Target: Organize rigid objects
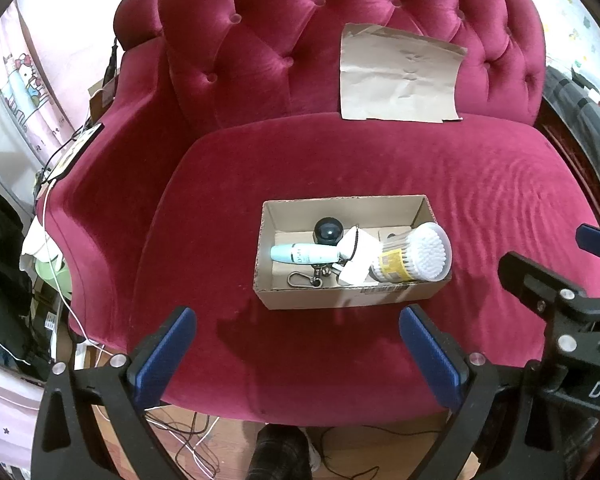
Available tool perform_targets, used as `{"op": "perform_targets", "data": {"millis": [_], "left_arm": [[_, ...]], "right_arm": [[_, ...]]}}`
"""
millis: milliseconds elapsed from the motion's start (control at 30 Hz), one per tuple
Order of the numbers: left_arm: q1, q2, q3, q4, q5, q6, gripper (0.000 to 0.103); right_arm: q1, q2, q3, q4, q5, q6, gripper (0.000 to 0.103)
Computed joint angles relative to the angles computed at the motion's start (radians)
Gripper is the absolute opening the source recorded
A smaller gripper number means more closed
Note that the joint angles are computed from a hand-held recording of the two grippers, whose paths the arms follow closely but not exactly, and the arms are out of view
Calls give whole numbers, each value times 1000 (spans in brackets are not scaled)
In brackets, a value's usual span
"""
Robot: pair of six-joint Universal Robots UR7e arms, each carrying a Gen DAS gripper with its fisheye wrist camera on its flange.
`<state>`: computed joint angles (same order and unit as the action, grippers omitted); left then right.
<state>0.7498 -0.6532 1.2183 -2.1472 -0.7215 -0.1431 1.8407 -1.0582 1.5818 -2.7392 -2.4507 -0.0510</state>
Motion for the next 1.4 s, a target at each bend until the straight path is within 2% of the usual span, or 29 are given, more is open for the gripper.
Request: {"op": "perform_targets", "data": {"millis": [1400], "left_arm": [[-8, 1, -7, 9, 6, -18, 103]], "right_arm": [[15, 9, -7, -10, -28, 4, 103]]}}
